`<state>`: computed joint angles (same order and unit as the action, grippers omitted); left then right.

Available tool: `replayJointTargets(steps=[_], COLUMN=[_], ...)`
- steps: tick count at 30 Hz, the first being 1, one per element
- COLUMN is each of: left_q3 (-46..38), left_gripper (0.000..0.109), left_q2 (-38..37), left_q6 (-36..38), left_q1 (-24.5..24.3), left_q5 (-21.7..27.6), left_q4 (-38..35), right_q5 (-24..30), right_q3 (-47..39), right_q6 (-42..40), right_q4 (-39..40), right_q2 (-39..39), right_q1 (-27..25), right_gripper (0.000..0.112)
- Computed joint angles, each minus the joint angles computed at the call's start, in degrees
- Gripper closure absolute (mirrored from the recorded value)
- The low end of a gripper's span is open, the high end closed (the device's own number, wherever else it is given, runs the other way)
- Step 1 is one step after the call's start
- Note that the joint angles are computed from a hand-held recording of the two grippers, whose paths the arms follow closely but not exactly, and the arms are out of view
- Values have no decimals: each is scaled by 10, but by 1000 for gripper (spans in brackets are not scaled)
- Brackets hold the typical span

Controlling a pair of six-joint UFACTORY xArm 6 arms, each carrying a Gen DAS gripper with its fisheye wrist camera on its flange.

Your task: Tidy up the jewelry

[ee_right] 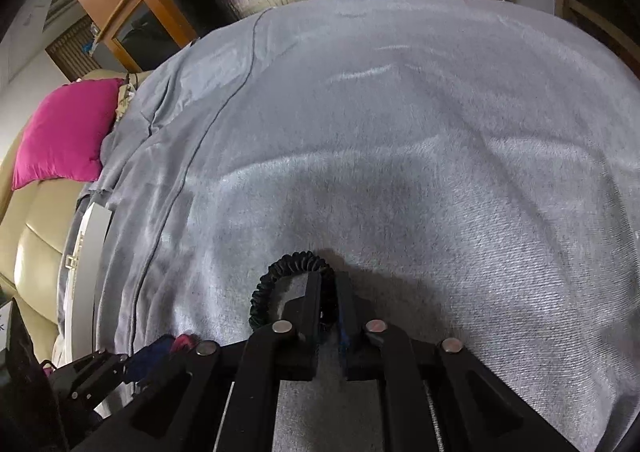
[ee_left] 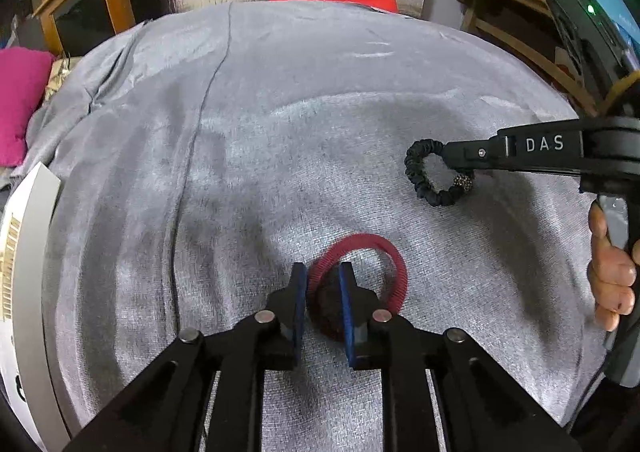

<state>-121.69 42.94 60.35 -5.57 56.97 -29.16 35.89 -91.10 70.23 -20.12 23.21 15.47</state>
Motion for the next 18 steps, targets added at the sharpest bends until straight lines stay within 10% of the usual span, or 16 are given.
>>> replayJointTargets(steps=[18], left_q3=[39], left_gripper=[102], left_q2=[-24], left_q6=[13], left_q1=[-6], left_q5=[-43], left_q4=[0], right_q5=[52], right_q3=[-44], right_q6=[15], right_q4=[-63], right_q2=[21], right_q1=[12], right_gripper=[103])
